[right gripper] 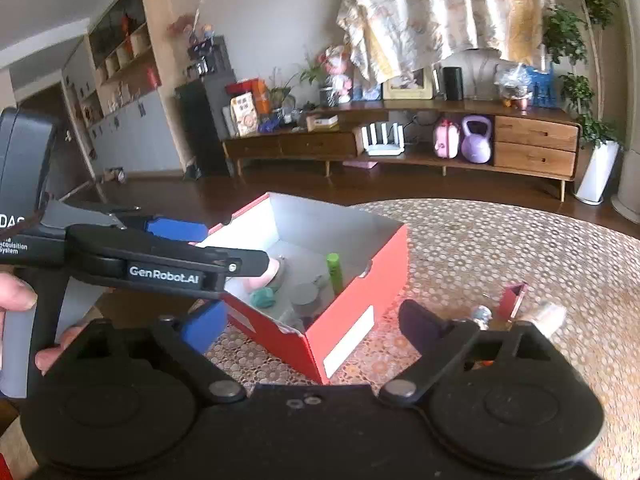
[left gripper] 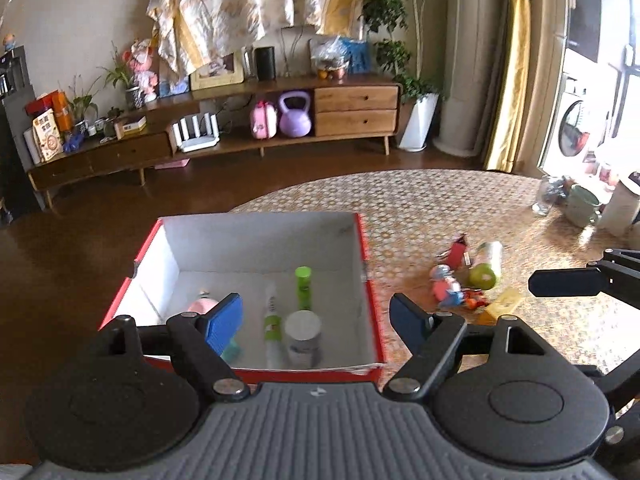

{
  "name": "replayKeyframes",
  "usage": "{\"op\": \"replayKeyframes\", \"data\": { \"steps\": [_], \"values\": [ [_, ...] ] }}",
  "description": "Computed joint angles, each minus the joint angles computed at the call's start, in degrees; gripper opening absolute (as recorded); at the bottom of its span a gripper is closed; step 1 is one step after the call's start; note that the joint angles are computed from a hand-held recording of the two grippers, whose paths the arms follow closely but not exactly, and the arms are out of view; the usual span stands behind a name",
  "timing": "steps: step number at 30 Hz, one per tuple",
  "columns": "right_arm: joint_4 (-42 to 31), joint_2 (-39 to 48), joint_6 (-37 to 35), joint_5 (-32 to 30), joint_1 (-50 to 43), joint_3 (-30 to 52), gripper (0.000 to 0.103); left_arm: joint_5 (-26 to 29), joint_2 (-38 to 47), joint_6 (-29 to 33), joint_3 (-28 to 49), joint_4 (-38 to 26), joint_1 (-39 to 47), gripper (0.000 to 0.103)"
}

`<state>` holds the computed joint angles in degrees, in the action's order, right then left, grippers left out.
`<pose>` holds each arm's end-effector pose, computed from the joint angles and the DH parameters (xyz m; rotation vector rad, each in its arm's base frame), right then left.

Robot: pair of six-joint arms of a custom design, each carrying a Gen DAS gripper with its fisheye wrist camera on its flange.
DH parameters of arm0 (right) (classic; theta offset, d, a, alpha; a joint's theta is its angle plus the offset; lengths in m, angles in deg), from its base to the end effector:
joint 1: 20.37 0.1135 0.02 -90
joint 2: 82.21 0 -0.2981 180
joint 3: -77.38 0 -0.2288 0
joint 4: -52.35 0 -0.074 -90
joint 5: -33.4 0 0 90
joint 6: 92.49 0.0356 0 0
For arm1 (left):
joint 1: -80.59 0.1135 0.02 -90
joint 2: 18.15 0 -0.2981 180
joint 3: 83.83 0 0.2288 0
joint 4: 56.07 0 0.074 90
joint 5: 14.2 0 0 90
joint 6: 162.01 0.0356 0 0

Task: Organize rigid objects
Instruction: 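Move both open tools back from the box to the pile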

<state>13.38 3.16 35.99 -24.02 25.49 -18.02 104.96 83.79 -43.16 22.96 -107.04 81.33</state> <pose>0.2259 0.2053 0.3411 0.1541 2.1414 0.2091 0.3827 -0.0124 0.3487 0.7790 2.1360 -0.3361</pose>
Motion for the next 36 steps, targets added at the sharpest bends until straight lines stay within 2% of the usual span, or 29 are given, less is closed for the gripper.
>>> {"op": "replayKeyframes", "data": {
  "steps": [4,8,14,17,22,24,27,31,36],
  "values": [
    [1.5,-4.4,1.8,3.1,2.2,-5.4,0.102,0.8,-3.8,-0.5,-6.4,4.2,-0.6,0.083],
    [0.8,-8.1,4.5,6.1,3.7,-9.5,0.103,0.9,-6.7,-1.1,-11.6,7.5,-1.9,0.083],
    [-3.9,-14.1,12.0,11.1,6.1,-16.3,0.103,1.8,-9.9,-3.1,-19.3,12.7,-4.5,0.083],
    [-6.7,-16.2,14.6,12.9,6.2,-18.8,0.103,2.4,-10.1,-4.5,-22.1,15.3,-6.6,0.093],
    [-7.9,-17.3,14.4,13.7,5.5,-22.8,0.103,2.6,-9.5,-7.3,-25.8,20.2,-10.2,0.097],
    [-7.1,-16.8,13.5,13.9,5.3,-24.0,0.103,1.1,-9.1,-9.2,-27.3,22.7,-12.2,0.098],
    [-4.7,-16.3,11.7,13.5,4.3,-26.0,0.103,-0.4,-6.7,-11.4,-26.5,23.1,-14.7,0.098],
    [0.6,-15.0,8.5,10.7,1.8,-29.3,0.102,-4.2,-4.2,-13.3,-27.2,26.6,-17.9,0.098],
    [8.8,-13.4,4.5,6.0,-2.4,-34.1,0.102,-5.1,-0.5,-15.1,-26.7,28.7,-20.5,0.098]
  ]
}}
